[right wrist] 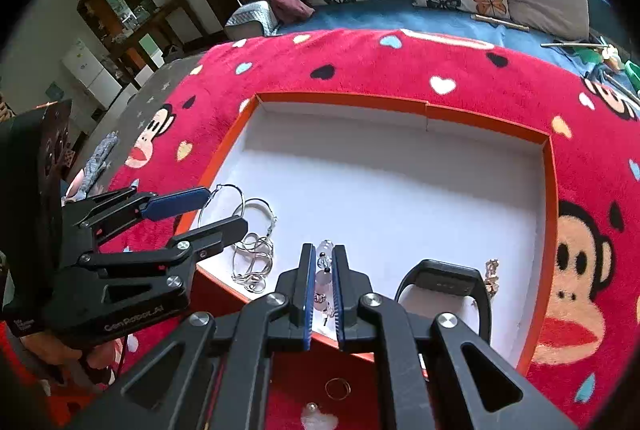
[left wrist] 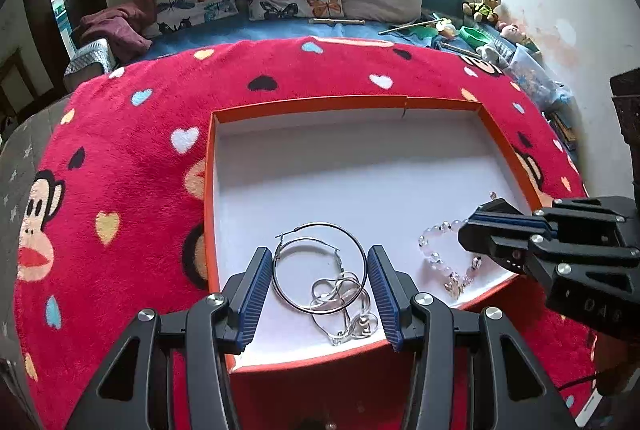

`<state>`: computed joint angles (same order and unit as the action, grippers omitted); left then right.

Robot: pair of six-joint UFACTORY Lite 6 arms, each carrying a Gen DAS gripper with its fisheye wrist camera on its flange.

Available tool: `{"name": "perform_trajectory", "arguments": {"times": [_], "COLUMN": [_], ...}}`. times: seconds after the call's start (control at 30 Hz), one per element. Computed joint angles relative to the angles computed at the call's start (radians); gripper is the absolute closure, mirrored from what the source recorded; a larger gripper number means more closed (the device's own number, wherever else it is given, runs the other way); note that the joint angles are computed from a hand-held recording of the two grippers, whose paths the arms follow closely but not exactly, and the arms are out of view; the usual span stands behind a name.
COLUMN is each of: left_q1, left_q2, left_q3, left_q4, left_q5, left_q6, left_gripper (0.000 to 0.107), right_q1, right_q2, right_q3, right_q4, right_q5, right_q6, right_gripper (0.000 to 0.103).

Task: Organize jewelry
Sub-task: 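Carry the hoop and bracelet over the white tray and open both tools to release them, then grasp the red beaded bracelet with the left tool while the right tool grasps the small silver ring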

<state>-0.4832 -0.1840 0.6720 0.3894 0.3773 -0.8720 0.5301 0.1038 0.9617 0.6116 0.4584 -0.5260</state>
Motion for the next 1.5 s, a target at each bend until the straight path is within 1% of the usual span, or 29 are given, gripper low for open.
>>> {"name": "perform_trajectory", "arguments": {"times": [0.23,0.4,0.43,0.5,0.53,0.63,0.77,0.93,1.07,1.2,1.3,1.43,1.47,1.5], "left_q1": [0.02,0.046,0.052,0.056,0.053,0.056,0.029,-0.038,-0.128,-0.257,-0.382,-0.562,-0.603,-0.65], "left_q2": [0.06,0.078,0.079,0.067,0.062,0.012,-0.07,-0.23,-0.375,-0.49,-0.531,-0.578,-0.587,-0.599], "left_q3": [0.022,0.037,0.038,0.036,0.039,0.03,0.028,-0.017,-0.082,-0.14,-0.169,-0.21,-0.219,-0.231], "left_q4": [-0.039,-0.157,-0.179,-0.207,-0.19,-0.192,-0.129,-0.04,0.008,0.054,0.097,0.142,0.15,0.154], "left_q5": [-0.03,-0.037,-0.039,-0.037,-0.027,-0.009,0.056,0.167,0.27,0.38,0.45,0.537,0.56,0.586], "left_q6": [0.046,0.145,0.163,0.185,0.169,0.18,0.102,-0.053,-0.194,-0.33,-0.446,-0.611,-0.65,-0.694], "left_gripper": [0.055,0.054,0.054,0.053,0.053,0.053,0.053,0.053,0.053,0.053,0.053,0.053,0.053,0.053], "right_q1": [0.024,0.019,0.017,0.019,0.017,0.02,0.02,0.019,0.004,0.016,0.012,0.022,0.023,0.032], "right_q2": [0.036,0.028,0.028,0.017,0.018,-0.011,-0.085,-0.234,-0.371,-0.457,-0.471,-0.406,-0.375,-0.382], "right_q3": [0.023,0.018,0.019,0.014,0.017,0.005,-0.027,-0.121,-0.242,-0.347,-0.398,-0.426,-0.422,-0.438], "right_q4": [-0.085,-0.069,-0.061,-0.079,-0.075,-0.092,-0.119,-0.144,-0.124,-0.166,-0.156,-0.122,-0.09,-0.091], "right_q5": [-0.008,-0.001,0.003,-0.003,-0.002,-0.007,-0.005,-0.005,0.013,0.009,0.007,-0.041,-0.055,-0.062], "right_q6": [0.078,0.058,0.049,0.062,0.054,0.068,0.076,0.082,0.056,0.09,0.083,0.059,0.03,0.036], "right_gripper": [0.093,0.092,0.091,0.084,0.078,0.076,0.076,0.076,0.076,0.076,0.076,0.076,0.076,0.076]}}
